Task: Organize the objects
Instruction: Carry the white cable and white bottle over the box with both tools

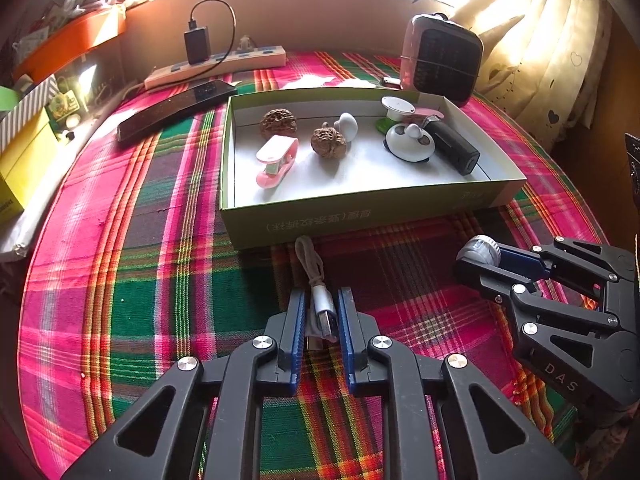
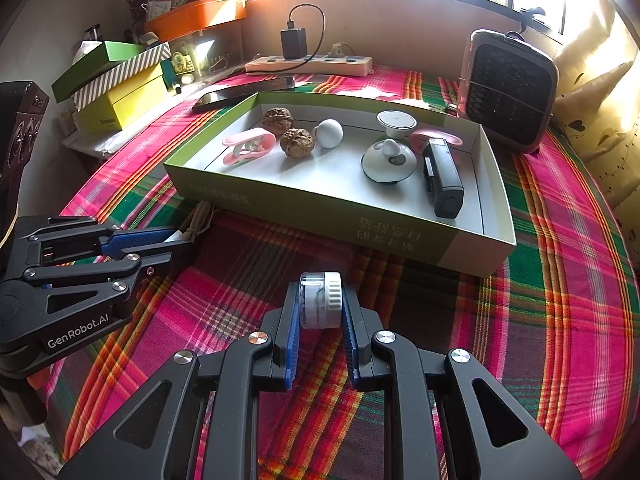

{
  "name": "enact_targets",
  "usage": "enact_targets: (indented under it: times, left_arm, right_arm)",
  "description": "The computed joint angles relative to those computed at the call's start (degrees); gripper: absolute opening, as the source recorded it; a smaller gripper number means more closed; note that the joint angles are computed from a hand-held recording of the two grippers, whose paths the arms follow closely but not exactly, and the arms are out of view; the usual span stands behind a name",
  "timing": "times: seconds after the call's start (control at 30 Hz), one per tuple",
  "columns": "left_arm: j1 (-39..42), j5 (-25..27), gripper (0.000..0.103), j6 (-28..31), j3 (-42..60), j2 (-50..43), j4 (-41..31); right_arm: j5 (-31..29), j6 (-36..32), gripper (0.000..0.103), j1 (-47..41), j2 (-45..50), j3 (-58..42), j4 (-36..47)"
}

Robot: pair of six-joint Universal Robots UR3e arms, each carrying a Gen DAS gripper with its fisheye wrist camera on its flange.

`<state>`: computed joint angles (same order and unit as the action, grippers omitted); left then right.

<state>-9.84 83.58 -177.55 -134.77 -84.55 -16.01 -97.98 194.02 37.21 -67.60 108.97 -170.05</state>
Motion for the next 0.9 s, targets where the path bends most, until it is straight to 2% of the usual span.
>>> enact_targets:
  times: [0.23, 0.3, 0.37, 0.83, 0.9]
  left_arm:
    - [0.49, -0.55, 0.014, 0.22, -0.41, 0.50, -0.08]
    - [0.59, -0.83, 0.014, -0.01, -0.58, 0.61, -0.02]
    - [0.87, -1.23, 0.014, -0.12, -0.70, 0.71, 0.06]
    - [0.96, -1.57, 0.014, -0.28, -2.22, 1.43, 1.54]
    - [0.82, -1.42, 0.014, -0.23, -2.21, 1.27, 1.80]
  right_arm:
    - [-0.46, 0.00, 0.021, 0.14, -0.05, -0.15, 0.51]
    - [-0.98, 0.16, 0.034, 0.43, 0.18, -0.63, 0.98]
    - [-1.47, 0.33, 0.041, 0.64, 0.35, -1.00, 1.44]
    - [-3.81, 2.49, 0.041, 1.28, 0.38, -1.86, 2.87]
    - [-4.29, 2.66, 0.035, 1.52, 0.42, -2.02, 3.07]
